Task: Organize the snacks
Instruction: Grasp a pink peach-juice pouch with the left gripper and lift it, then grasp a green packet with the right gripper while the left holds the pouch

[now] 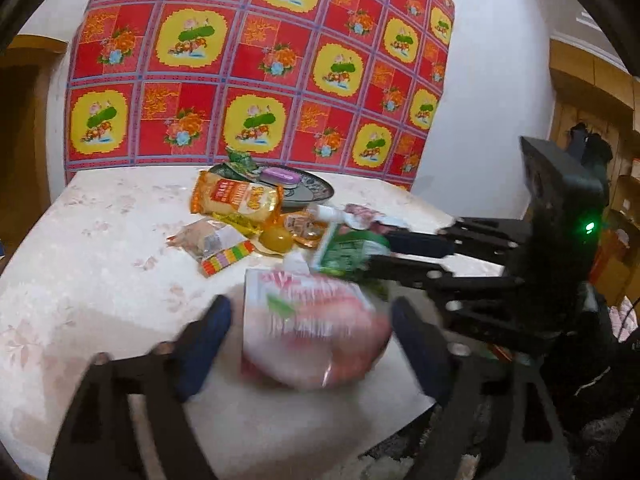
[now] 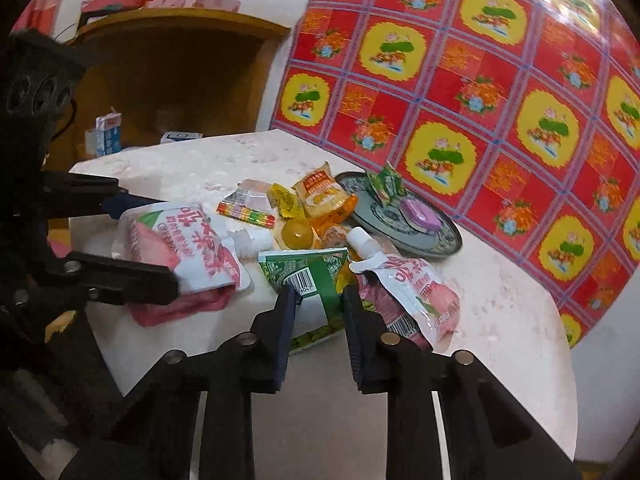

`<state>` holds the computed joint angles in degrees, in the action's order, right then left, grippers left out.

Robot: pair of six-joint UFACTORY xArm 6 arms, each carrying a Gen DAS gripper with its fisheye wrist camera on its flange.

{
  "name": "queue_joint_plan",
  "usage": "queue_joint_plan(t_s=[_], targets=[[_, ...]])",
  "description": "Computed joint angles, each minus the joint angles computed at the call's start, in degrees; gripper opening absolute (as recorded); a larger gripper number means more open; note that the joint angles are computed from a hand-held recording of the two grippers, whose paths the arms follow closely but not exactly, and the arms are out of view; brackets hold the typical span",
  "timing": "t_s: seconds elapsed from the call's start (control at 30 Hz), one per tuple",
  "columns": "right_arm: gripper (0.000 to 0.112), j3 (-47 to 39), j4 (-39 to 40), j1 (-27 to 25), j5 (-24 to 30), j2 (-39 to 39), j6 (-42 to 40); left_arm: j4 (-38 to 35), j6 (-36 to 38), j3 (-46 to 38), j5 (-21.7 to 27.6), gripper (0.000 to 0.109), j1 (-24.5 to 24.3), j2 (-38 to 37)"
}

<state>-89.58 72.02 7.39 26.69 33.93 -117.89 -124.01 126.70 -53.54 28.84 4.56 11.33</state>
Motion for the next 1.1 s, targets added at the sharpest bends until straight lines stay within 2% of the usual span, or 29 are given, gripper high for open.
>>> queue_joint_plan(t_s=[0.1, 0.17, 0.3, 0.4, 0.43, 0.47, 0.53, 0.63, 0.77, 0.87, 0.93, 1.03, 1.1], targets=[[0.025, 1.4, -4.2, -2.1, 4.2, -2.0, 8.5, -2.0, 2.9, 0.8, -1.7, 0.089, -0.9, -1.3], [0.025, 3.0, -4.3, -3.4, 6.2, -3.5, 10.5, -5.3, 7.1, 0.8, -2.6, 0.089, -1.4, -1.6], [0.025, 6.5, -1.4, -3.4, 2.0, -5.5, 8.5, -7.8, 9.0, 0.0, -4.4, 0.088, -2.4, -0.9], [0.025, 7.7, 0.4, -3.6, 1.1, -6.0, 7.8, -17.5, 18.0, -3.6, -10.6, 0.086, -4.1, 1.6], [0.025, 8.0, 1.1, -3.6, 1.0, -6.2, 7.1, -18.8, 19.2, -4.4, -11.7, 0.081, -4.3, 2.2], [0.025, 8.2, 1.7, -3.7, 1.3, -6.4, 6.2, -17.9, 17.9, -5.1, -12.8, 0.076, -4.7, 2.8], [0.025, 8.3, 2.1, -3.9, 2.4, -6.6, 5.4, -16.2, 15.4, -5.3, -13.4, 0.072, -4.8, 2.9], [0.029, 7.7, 3.4, -3.8, 2.7, -6.2, 4.3, -17.7, 16.9, -4.3, -12.4, 0.071, -4.3, 1.8], [0.03, 6.4, 3.4, -3.7, 3.5, -5.0, 4.4, -15.7, 14.4, -2.3, -9.6, 0.07, -3.5, 0.2], [0.028, 5.1, 1.5, -4.5, 6.5, -3.9, 5.9, -14.1, 12.0, -1.9, -8.6, 0.07, -3.1, 0.1], [0.025, 3.7, -0.1, -4.5, 6.0, -2.4, 7.4, -11.5, 9.2, -2.4, -8.6, 0.07, -3.1, 0.9], [0.024, 1.0, -2.7, -5.6, 9.1, -0.4, 13.5, -11.6, 8.9, -3.3, -8.7, 0.07, -3.1, 2.4], [0.023, 1.2, -2.5, -5.7, 9.2, -0.6, 13.6, -12.6, 9.7, -3.0, -8.4, 0.069, -3.0, 2.2]])
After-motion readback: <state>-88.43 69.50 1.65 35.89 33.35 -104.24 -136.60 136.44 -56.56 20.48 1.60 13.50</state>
